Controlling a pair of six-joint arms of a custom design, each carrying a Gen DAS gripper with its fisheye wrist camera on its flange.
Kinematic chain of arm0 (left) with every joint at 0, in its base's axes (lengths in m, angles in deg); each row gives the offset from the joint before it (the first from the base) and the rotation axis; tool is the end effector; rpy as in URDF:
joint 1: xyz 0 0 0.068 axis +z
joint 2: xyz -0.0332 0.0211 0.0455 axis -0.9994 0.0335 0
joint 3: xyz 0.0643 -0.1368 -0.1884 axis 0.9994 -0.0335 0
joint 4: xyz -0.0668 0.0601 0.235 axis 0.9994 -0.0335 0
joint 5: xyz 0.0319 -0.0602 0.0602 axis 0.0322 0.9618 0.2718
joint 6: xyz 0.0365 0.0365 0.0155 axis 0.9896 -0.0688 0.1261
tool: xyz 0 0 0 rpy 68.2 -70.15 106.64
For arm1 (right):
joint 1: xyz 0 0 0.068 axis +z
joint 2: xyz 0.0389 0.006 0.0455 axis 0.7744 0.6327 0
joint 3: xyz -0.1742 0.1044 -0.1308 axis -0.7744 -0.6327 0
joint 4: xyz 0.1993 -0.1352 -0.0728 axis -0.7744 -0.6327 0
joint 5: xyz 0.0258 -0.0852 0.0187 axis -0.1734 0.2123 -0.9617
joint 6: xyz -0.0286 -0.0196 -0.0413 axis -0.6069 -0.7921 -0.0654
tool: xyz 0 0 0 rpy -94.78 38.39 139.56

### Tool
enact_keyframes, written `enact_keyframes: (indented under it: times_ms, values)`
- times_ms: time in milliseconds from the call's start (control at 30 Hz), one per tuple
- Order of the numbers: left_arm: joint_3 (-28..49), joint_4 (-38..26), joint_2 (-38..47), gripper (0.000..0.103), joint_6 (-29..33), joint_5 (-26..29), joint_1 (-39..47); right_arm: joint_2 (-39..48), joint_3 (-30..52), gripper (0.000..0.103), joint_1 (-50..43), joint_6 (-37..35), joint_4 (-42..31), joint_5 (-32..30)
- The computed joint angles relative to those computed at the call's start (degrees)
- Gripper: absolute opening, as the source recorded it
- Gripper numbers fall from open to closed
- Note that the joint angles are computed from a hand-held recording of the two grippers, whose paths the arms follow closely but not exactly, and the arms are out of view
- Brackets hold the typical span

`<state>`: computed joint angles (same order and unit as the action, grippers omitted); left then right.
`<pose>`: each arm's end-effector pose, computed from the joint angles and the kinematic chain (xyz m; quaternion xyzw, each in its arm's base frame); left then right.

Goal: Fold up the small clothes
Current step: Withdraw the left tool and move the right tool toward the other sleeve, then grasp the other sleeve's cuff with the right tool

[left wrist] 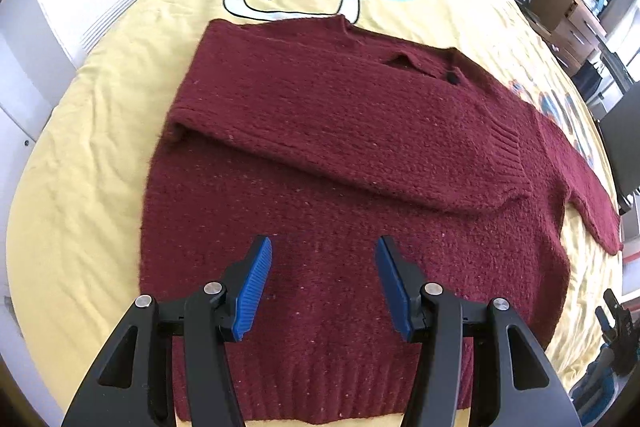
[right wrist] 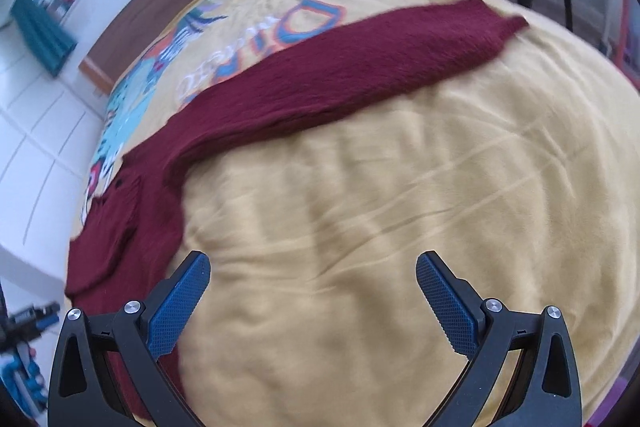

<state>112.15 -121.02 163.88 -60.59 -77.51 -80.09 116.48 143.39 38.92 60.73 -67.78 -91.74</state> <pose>0.3570 0.0469 0.3313 -0.1023 0.9736 -0.0372 0.2004 0.2821 -0.0494 0.2918 0.2608 0.9138 0.1604 0.2669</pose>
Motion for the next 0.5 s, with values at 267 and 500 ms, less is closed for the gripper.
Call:
enact_keyframes:
  times_ms: [267,500]
  values:
    - [-2.28,0.47,-1.2,0.048,-0.75,-0.87,1.39,7.36,1.73,0.103,-10.79,0.08,3.36,-6.04]
    - [-4.97,1.53,-1.95,0.048,-0.99,-0.91,3.01,18.66,12.58,0.103,-16.3,-0.39,4.19,-10.68]
